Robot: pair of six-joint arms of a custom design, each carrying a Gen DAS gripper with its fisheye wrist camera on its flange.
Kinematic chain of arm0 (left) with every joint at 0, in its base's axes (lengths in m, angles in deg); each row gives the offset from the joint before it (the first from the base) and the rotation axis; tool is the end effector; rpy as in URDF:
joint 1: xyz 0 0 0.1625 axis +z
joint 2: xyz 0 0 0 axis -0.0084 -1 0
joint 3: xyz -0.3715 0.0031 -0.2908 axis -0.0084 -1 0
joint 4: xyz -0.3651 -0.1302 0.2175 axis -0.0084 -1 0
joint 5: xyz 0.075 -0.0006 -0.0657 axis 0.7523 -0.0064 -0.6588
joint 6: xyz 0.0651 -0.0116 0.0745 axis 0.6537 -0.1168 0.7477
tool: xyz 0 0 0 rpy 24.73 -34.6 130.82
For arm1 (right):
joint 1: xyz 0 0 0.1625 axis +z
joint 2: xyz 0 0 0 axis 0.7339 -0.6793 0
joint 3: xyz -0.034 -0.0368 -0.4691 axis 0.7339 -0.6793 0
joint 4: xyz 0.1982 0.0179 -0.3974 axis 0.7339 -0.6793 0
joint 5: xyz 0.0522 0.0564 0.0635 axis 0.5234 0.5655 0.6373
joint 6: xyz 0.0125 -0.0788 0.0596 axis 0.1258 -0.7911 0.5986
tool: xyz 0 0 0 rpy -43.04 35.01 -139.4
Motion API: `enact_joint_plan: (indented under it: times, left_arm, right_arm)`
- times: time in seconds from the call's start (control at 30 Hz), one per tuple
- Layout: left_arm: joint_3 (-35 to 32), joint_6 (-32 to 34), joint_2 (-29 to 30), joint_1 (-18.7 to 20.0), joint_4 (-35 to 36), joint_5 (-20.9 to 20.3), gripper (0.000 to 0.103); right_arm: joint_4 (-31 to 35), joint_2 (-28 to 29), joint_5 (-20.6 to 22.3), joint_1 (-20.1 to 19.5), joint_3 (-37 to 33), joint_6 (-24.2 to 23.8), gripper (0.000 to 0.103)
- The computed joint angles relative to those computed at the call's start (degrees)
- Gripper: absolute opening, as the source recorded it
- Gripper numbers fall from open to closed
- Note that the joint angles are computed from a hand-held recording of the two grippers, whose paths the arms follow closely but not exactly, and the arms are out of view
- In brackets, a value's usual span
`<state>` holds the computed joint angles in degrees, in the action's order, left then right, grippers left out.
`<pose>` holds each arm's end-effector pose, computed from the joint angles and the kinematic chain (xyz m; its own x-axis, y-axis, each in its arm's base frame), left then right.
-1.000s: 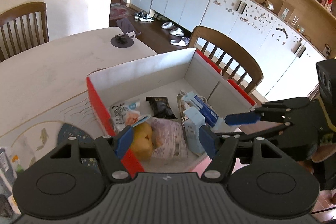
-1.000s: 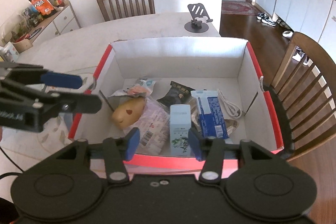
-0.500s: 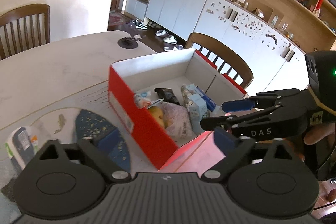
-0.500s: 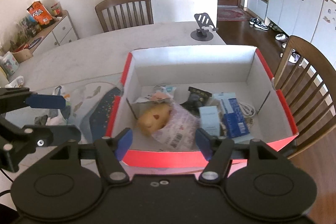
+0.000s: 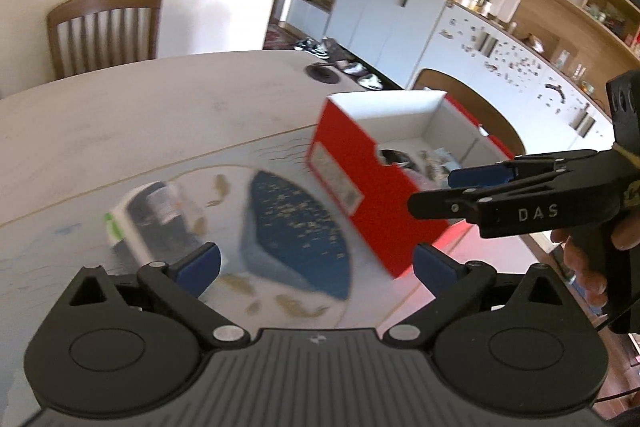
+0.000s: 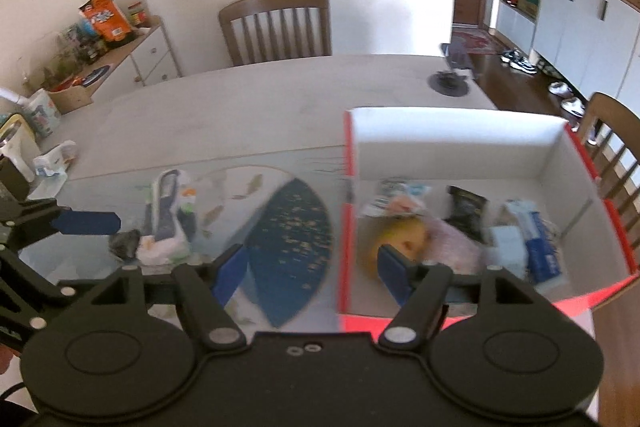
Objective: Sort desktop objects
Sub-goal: 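Withdraw both grippers from the shoebox back over the table, then grasp the clear bag of dark items with the left gripper while the right grasps the white-grey packet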
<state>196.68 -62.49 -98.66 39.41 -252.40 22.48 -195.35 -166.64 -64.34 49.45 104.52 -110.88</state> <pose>-0.2872 -0.4650 0.1255 -0.7819 0.4735 -0.4055 0.6117 0.7084 -0.3522 0.1453 -0.4620 0.3042 -0.7780 -0.2285 0.5852 -0.5147 0.7660 -0.3852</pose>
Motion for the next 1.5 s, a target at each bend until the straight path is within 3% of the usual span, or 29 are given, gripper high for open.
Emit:
enact_joint_plan:
  times: [0.6,0.9,1.5]
  left_arm:
    - [4.51,2.59,-5.43,6.92,-0.8,2.28,0.103]
    - [5.74,7.01,-4.17,9.72,-6.39,5.25,0.103]
    - [5.14,13.32,-1.0,14.68,-10.67,4.52,0.102]
  right_arm:
    - [-1.77,12.65,0.62,5.43,-4.45,2.47,0.073]
    - [-1.75,17.6,0.57,6.2,-6.6,3.25,0.073]
    - [-1.63,25.67,-0.32,6.13,-10.71,3.97,0.072]
